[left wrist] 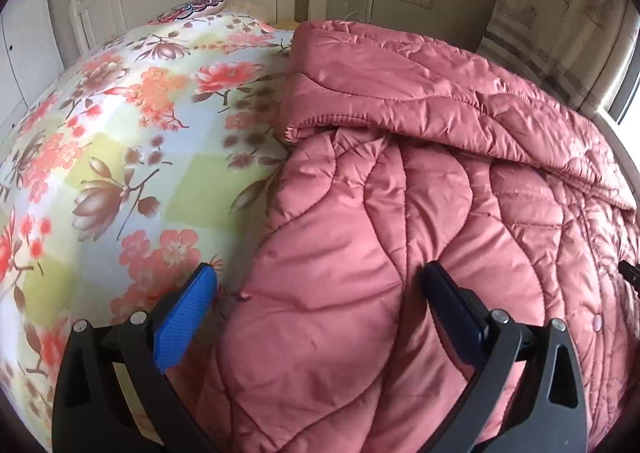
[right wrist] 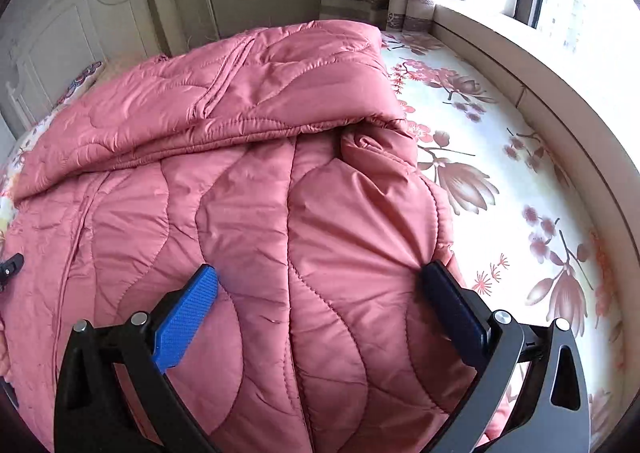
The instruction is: Fold large clothes
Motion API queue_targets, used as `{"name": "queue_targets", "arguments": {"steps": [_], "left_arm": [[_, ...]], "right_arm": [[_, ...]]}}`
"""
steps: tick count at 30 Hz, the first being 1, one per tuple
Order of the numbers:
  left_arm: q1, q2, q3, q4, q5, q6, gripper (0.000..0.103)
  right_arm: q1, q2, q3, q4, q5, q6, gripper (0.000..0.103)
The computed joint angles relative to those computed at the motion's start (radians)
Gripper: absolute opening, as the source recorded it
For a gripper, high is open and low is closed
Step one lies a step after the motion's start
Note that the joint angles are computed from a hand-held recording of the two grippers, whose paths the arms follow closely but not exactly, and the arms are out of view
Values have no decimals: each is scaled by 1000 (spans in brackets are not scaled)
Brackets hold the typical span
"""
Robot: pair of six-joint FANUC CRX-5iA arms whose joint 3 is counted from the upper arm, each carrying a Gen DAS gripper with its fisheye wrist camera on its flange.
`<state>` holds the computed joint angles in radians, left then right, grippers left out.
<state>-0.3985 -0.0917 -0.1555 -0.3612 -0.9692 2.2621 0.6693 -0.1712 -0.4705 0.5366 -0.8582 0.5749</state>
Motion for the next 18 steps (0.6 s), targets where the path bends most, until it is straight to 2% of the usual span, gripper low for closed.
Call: {"name": "queue_targets", "arguments": {"steps": [4,6,7,8,9,10,11,14,16,18], "left_arm": [[-39,2,22,-71,-37,59,101],[-137,11,73,-209,-130,166,101],[-184,0,76,-244,-130,193,101],[-208,-22,61,-239,-93,178,101],[-215,-41,45,-221,-52,140,101],[-239,-45,42,-218,-34,117,101],[-271,-35,53,-226,-34,97,101],[-315,34,88,-206,-60,45,101],[-263,67,76,-120,-44,-25,101],[-200,23,17,-38,32,-39,101]], "right_arm": [[-2,-3,-6,6,4,-2,99],[1,-9,-8,6,8,-16,99],[21,-13,-10,29,-29,-59,99],[76,-30,-26,58,-74,-140,98],[101,-59,-41,64,-72,-171,98],[125,-107,-70,61,-24,-174,98],[156,-141,-88,61,10,-142,99],[251,-100,-58,73,-86,-21,99],[260,-54,-35,15,-105,50,99],[249,-80,-88,42,-26,-13,99]]}}
